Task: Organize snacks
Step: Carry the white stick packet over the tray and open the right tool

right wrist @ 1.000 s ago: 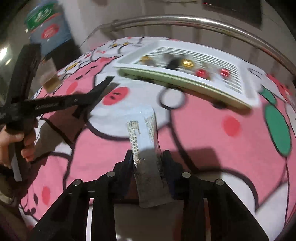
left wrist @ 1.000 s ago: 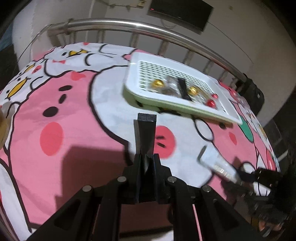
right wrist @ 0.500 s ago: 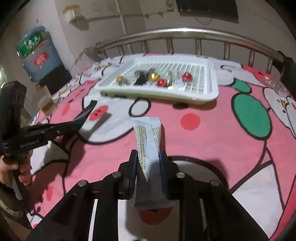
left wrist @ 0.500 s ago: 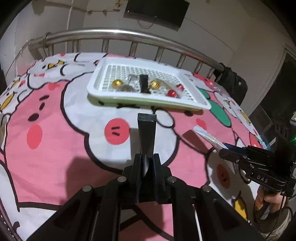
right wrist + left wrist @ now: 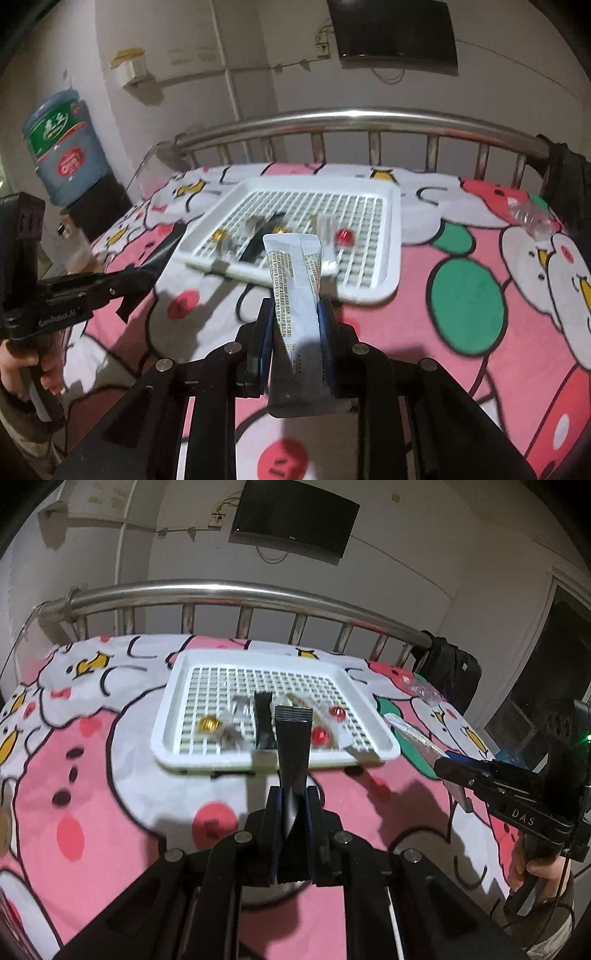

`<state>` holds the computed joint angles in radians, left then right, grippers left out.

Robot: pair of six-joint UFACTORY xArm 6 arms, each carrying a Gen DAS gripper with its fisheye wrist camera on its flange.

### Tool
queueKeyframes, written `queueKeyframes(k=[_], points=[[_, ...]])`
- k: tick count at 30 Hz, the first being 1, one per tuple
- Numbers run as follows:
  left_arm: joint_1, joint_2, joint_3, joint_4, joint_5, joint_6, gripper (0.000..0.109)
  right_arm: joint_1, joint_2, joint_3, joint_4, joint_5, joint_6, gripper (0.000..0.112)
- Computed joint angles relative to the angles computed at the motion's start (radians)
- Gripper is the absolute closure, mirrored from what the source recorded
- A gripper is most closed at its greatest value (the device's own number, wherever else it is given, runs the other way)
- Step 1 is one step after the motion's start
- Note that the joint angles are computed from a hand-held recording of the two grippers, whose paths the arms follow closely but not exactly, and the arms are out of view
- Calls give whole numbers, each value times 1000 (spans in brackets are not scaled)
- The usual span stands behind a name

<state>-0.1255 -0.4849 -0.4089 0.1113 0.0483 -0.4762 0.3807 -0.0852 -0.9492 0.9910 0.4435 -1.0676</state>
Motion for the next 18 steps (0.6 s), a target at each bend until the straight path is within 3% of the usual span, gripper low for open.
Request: queueKeyframes(k=[11, 18], points=[[57, 262, -248, 102, 25, -44, 95, 7, 253, -286, -185, -11, 247, 91], [73, 412, -377, 79, 48, -33, 95, 19, 392, -434, -302, -5, 393, 90]])
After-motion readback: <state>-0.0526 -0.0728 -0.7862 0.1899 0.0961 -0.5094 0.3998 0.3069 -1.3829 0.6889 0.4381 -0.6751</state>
